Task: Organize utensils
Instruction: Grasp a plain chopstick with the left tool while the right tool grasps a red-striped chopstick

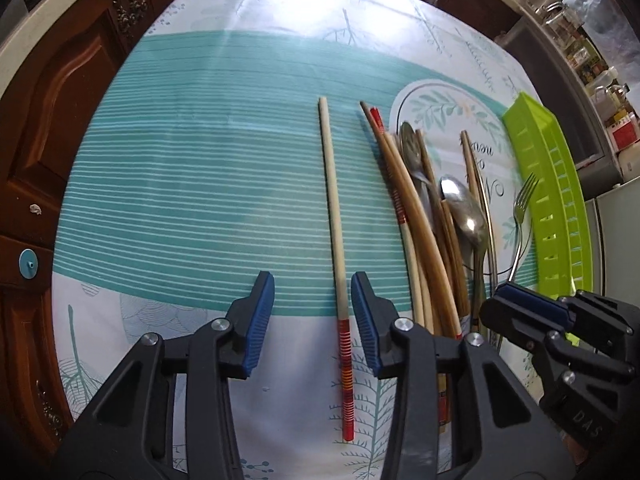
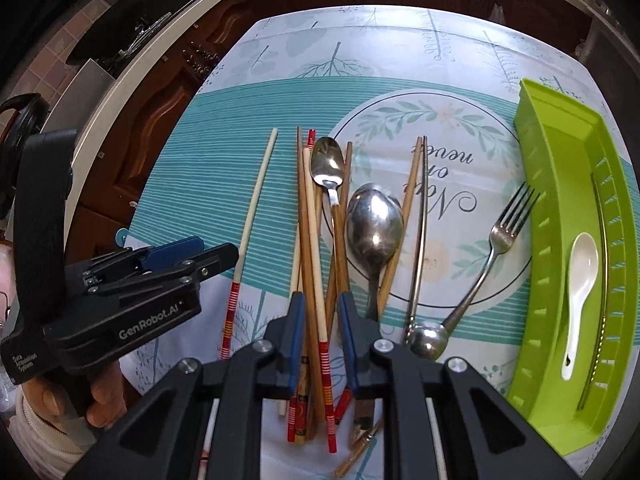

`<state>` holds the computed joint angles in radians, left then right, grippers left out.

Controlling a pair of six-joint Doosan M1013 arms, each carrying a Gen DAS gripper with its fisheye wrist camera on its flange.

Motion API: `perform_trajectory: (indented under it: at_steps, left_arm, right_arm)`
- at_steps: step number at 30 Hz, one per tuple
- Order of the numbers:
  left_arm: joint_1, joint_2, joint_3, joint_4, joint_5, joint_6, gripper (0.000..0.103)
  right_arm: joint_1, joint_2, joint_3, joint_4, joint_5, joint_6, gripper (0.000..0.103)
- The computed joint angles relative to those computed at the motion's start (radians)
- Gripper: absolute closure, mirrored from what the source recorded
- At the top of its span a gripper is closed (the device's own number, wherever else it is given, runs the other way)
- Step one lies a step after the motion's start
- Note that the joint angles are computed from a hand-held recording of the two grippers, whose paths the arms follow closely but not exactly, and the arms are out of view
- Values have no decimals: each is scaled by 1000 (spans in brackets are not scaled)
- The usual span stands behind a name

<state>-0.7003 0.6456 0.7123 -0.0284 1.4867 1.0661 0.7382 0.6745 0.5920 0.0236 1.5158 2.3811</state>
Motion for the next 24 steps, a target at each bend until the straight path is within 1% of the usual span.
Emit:
perform_trajectory:
  at_steps: [3, 6, 8, 9, 10, 11, 12, 14, 17, 24]
  left_arm:
    - [-12, 20, -34, 26, 30, 17, 66]
    - [-29, 47, -81, 75, 82, 38, 66]
    - [-46, 74, -126, 124, 133, 66, 66]
    - [-53, 85, -144, 144, 151, 78, 68]
    - [-54, 92, -158, 135, 159, 86, 79]
    - [-55, 99, -172, 133, 170, 91, 96]
    - [-53, 106, -186, 120, 182, 83, 99]
    - [-44, 102, -181, 88, 177, 65, 99]
    - [-25, 79, -145, 32, 153, 21, 99]
    - [0, 19, -44, -27, 91, -28, 100]
  right_arm:
    - [0, -9, 20, 2, -7, 2, 86]
    - [-2, -21, 47, 10, -23, 16, 86]
    - [-4, -29, 63, 12, -30, 22, 86]
    - [-5, -32, 70, 15, -33, 24, 86]
    - [-6, -37, 78, 16, -38, 27, 87]
    - [-7, -41, 86, 17, -40, 27, 87]
    - [-8, -43, 88, 18, -43, 28, 87]
    - [-12, -45, 93, 33, -50, 26, 87]
    - [-24, -44, 97, 75, -60, 23, 87]
    - [-43, -27, 93, 152, -49, 40, 86]
